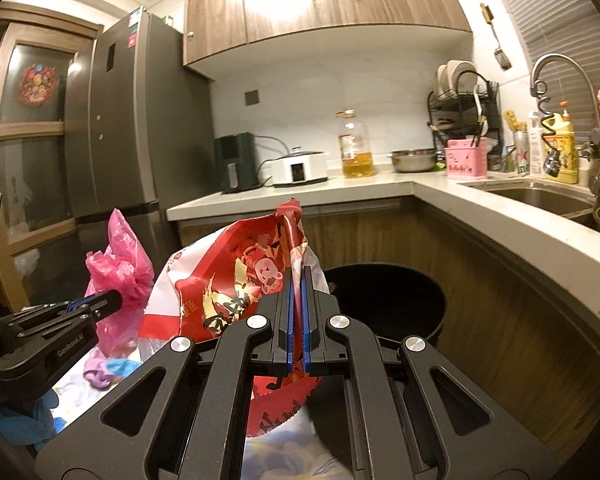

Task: Collect trash
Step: 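Lift and carry the red printed bag and pink bag over the black bin, then open both tools to drop the red printed bag and pink bag into the bin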

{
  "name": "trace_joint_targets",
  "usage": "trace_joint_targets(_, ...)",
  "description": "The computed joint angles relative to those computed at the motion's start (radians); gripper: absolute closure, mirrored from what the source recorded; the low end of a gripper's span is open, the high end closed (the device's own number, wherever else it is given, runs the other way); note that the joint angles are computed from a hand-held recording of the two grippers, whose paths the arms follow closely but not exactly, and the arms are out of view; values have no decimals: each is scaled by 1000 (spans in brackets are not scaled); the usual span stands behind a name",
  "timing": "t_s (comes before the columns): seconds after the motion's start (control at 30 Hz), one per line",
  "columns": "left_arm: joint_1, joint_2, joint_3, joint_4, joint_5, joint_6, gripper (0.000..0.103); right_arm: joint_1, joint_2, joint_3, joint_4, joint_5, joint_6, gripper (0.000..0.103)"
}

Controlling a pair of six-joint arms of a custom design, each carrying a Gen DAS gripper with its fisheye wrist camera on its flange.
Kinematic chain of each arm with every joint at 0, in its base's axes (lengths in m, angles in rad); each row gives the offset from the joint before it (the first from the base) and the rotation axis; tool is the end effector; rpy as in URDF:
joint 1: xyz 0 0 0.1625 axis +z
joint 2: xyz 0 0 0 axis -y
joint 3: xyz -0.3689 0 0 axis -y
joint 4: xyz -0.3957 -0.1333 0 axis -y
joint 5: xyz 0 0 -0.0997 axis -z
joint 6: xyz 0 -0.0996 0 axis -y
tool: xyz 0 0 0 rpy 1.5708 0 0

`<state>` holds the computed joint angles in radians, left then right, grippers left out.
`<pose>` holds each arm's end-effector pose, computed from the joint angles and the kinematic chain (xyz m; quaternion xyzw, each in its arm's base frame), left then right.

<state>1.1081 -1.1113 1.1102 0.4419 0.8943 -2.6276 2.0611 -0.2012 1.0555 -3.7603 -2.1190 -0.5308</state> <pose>-0.0869 -0.6126 0.3703 0.2169 0.7870 -0.4977 0.2931 0.4143 -0.6033 0.0149 0.2232 -0.7415 0.5916 0.2246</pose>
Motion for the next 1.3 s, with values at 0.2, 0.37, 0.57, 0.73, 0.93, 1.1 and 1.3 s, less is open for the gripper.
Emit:
trace_joint_targets(0.2, -19, 45, -41, -12, 30, 32, 95, -21, -1, -43, -11, -31, -25, 100)
trace_joint_targets(0.37, -25, 110, -120, 18, 62, 19, 95, -37, 0, -93, -8, -56, -35, 100)
trace_joint_targets(0.57, -30, 180, -194, 29, 107, 27, 95, -60, 34, -198, 21, -94, -65, 100)
trace_joint_targets(0.73, -26, 249, -274, 57, 151, 28, 95, -77, 64, -282, 39, -107, -93, 100)
trace_joint_targets(0.93, -17, 333, -374, 99, 184, 33, 95, -92, 94, -352, 71, -112, -117, 100)
trace_joint_targets(1.1, -7, 392, -452, 143, 201, 27, 94, -105, 116, -398, 107, -121, -118, 100)
trace_joint_targets(1.3, 0, 444, -519, 193, 212, 27, 93, -112, 138, -443, 140, -126, -115, 100)
